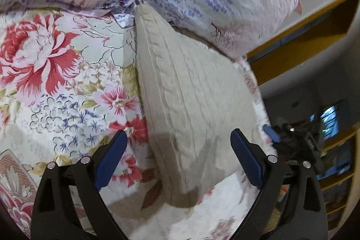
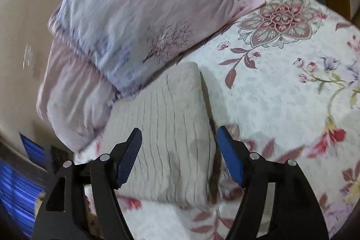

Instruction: Fold small clothes

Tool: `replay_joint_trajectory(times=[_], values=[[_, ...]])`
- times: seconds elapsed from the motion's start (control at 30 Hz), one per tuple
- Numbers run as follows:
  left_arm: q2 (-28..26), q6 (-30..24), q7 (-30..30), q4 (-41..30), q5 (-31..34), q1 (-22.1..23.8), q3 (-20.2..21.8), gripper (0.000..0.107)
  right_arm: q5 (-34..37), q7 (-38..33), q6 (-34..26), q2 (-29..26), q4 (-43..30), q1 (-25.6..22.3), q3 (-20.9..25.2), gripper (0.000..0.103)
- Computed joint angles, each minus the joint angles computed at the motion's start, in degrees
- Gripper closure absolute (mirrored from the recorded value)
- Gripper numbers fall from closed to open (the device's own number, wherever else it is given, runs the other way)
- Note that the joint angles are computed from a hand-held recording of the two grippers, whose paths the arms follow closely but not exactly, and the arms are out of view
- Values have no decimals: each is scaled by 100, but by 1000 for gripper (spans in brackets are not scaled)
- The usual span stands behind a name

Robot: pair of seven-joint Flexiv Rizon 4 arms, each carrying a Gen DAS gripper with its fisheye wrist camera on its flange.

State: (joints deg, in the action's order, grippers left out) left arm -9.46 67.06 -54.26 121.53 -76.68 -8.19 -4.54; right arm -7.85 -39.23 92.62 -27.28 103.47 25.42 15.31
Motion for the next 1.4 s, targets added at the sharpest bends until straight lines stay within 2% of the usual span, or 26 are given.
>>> replay_joint_trajectory(times=[0.2, 0.53, 0.63, 0.7, 0.73, 0.83, 0.87, 0.9, 0.97, 1.07, 1.2, 1.4], values=[[-176, -445, -80, -266, -386, 157, -6, 15, 549, -478, -851, -785, -1117, -967, 1204, 32], [-504, -840, -228, -670, -388, 323, -82, 16, 1342, -1579, -1861, -1281, -2008, -1204, 1764, 33], [-637, -899, -260, -774, -420, 357, -128, 20, 1588, -1996, -2122, -1379, -2190, -1279, 1930, 39], [-692, -1000, -255, -788, -567, 399, -157, 23, 1762, -2284, -2250, -1450, -2316, -1321, 2034, 49], [-729, -1036, -267, -807, -617, 411, -167, 29, 1877, -2444, -2315, -1504, -2385, -1363, 2117, 50], [-717, -1006, -205, -776, -724, 396, -168, 33, 2211, -2847, -2320, -1599, -2509, -1434, 2254, 50], [-712, -992, -164, -761, -801, 388, -170, 36, 2323, -2943, -2328, -1624, -2550, -1445, 2280, 53], [-723, -981, -160, -764, -823, 378, -168, 39, 2456, -3073, -2352, -1654, -2577, -1491, 2341, 60], [-763, -954, -151, -770, -921, 364, -174, 54, 2733, -3385, -2335, -1732, -2647, -1566, 2502, 71], [-689, -957, 161, -683, -1310, 326, -172, 67, 2914, -3581, -2101, -1603, -2575, -1382, 2323, 75], [-486, -1062, 495, -613, -1505, 258, -107, 70, 3380, -4141, -1674, -1451, -2533, -1347, 2486, 77], [63, -997, 683, -233, -1519, 135, 99, 71, 3456, -4367, -1321, -1102, -2380, -767, 2115, 78]])
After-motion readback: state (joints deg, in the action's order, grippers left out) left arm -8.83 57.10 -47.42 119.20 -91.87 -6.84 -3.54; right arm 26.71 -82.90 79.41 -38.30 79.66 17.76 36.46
